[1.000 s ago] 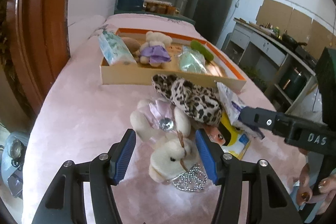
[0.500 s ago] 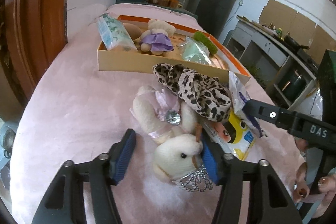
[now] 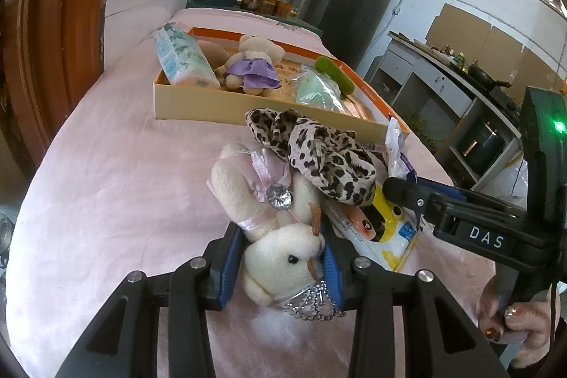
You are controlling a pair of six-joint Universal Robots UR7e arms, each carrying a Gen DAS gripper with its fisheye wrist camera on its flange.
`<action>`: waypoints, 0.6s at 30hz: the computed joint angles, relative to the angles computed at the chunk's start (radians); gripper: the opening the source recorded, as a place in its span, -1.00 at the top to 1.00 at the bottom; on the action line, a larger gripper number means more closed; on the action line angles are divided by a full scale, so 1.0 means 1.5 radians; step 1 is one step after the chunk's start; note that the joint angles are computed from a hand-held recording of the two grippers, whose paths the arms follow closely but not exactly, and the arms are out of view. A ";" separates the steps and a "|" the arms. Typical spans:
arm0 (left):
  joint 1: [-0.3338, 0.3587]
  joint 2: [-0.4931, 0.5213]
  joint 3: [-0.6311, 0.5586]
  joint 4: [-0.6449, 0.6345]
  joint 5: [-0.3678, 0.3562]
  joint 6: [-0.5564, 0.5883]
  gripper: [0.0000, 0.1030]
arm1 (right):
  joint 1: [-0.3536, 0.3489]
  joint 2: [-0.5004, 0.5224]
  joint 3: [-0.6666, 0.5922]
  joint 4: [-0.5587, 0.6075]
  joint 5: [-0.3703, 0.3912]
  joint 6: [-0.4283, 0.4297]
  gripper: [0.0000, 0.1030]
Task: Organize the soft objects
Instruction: 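Close the left gripper on the bunny while the right gripper grasps the white-blue bag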
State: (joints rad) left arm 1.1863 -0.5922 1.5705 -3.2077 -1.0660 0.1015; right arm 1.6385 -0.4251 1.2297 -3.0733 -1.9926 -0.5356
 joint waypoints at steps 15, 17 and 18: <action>-0.005 -0.012 0.022 -0.055 -0.013 0.010 0.33 | 0.002 -0.043 0.062 -0.052 0.058 -0.010 0.52; -0.007 -0.015 0.026 -0.063 -0.012 0.012 0.33 | 0.004 -0.047 0.068 -0.058 0.061 -0.013 0.52; -0.008 -0.016 0.028 -0.066 -0.011 0.013 0.33 | 0.004 -0.048 0.070 -0.060 0.063 -0.014 0.53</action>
State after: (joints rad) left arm 1.1744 -0.6161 1.6124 -3.3064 -1.0832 0.1207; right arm 1.6450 -0.4979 1.3345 -3.1627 -1.8988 -0.5562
